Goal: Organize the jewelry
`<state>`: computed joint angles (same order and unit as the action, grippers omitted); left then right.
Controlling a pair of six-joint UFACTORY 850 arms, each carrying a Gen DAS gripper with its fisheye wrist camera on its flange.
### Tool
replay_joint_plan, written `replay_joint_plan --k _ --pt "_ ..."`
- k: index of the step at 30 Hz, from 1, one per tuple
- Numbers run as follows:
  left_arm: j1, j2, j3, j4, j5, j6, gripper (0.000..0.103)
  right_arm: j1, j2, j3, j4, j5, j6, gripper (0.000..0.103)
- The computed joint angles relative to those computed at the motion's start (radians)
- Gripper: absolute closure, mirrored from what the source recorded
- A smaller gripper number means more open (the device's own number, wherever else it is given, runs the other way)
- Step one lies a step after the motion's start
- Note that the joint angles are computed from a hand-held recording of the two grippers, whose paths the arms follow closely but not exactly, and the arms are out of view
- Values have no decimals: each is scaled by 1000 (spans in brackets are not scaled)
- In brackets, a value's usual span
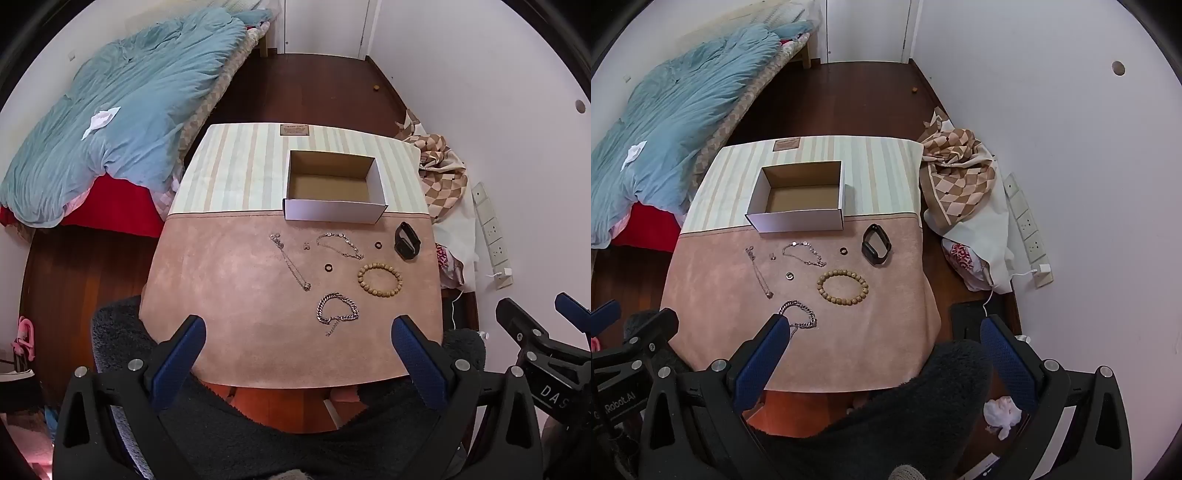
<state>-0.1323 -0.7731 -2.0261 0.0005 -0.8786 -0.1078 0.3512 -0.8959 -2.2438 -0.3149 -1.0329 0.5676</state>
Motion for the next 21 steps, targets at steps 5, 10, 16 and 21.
replay_joint_plan --k 5,10,16,21 --pt "-1 -1 -2 -1 3 0 0 0 1 -2 -1 -2 -1 0" --pt "2 15 9 -1 11 9 0 -1 6 4 -5 3 7 0" --pt "0 21 19 1 16 7 0 3 15 16 -4 4 13 0" --pt "-8 12 5 13 10 -5 0 -1 20 25 2 14 5 0"
